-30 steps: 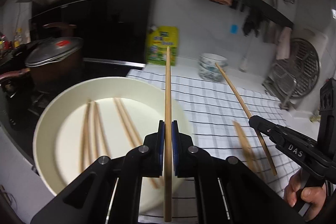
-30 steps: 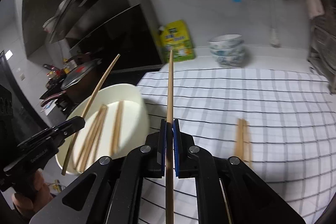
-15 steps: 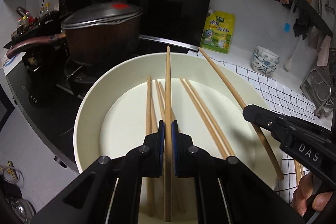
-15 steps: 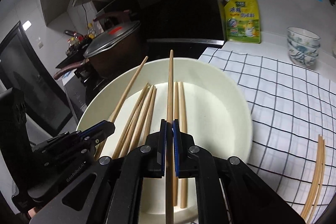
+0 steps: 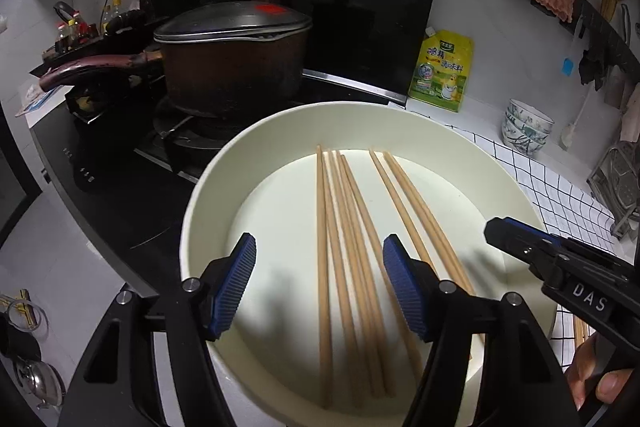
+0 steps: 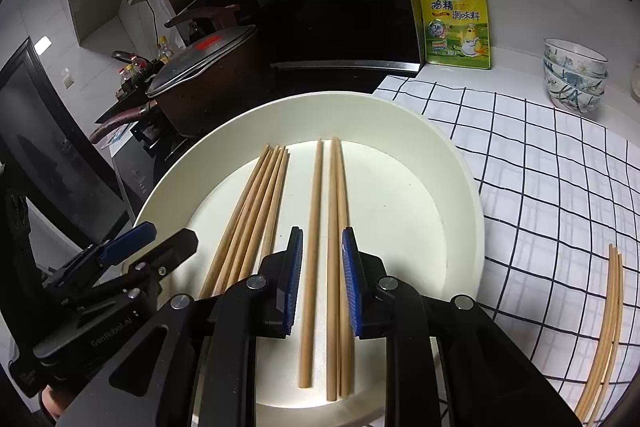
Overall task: Organize utensils
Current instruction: 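Open the right tool over the basin while the left tool releases its chopstick, then move both open tools back over the remaining chopsticks on the mat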
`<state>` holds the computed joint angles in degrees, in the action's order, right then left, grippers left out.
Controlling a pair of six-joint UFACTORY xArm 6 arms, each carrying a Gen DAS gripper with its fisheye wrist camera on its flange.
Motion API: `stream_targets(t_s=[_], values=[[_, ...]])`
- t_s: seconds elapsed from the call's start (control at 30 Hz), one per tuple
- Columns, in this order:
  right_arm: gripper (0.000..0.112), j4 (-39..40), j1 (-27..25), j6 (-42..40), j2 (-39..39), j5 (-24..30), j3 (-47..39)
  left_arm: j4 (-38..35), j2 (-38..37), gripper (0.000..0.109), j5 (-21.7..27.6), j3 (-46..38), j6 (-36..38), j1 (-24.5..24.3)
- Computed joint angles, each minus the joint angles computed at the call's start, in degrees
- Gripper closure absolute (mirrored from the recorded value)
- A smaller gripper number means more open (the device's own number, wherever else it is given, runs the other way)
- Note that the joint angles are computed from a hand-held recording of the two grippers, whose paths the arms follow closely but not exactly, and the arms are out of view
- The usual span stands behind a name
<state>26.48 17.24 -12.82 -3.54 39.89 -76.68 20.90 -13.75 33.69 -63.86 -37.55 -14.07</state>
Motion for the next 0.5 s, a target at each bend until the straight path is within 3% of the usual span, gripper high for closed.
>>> stream_targets(t_s=[0.5], values=[[0.086,0.21,-0.44,-0.56,-7.42,-0.82,6.46,2.03,-4.82,0.036,1.99,3.53,-3.65,-2.53]])
